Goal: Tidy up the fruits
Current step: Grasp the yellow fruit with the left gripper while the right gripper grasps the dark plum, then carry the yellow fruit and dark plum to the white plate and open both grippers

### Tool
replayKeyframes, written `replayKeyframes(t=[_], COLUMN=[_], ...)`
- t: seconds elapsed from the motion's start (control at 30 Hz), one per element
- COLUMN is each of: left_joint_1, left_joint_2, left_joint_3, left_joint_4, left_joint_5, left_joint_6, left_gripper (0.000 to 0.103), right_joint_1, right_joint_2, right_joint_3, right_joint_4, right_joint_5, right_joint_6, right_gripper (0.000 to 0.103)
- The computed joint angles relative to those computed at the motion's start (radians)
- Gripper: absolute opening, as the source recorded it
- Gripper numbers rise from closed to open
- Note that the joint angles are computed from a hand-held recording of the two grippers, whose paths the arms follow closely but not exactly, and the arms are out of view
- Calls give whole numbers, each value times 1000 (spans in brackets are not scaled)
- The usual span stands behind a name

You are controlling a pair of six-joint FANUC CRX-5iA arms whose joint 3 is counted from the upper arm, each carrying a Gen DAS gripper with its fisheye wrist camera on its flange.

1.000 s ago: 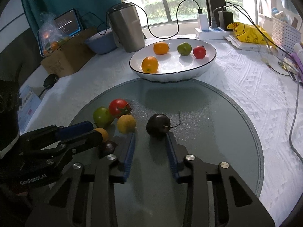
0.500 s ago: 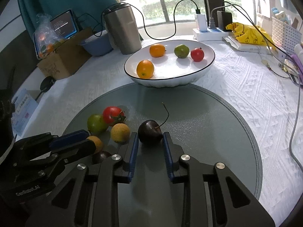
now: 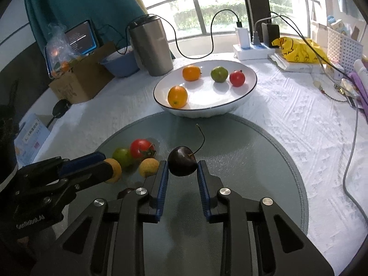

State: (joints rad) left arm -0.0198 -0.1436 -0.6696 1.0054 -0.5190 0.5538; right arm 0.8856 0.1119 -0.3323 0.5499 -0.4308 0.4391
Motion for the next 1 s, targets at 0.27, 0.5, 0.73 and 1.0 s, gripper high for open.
replayKeyframes(t=[0.27,0.5,0.73,1.0], left_joint_1=[-7,-12,-15,-20], left_joint_2=[9,36,76,122], left_joint_3=[27,66,112,154], left_joint_4=[14,20,11,11], left_joint_5=[19,35,47,58], left_joint_6=[-15,-25,-19,-17], left_gripper=[24,24,24,24], right_joint_1=[-17,-41,-64,-88], right_joint_2=[-11,-8,8,35], right_joint_3=[-2,13,38,78], right_joint_4=[45,61,41,-19], right_joint_5=[17,31,41,52], right_joint_6=[-25,-19,12,80], right_gripper=[28,28,28,28])
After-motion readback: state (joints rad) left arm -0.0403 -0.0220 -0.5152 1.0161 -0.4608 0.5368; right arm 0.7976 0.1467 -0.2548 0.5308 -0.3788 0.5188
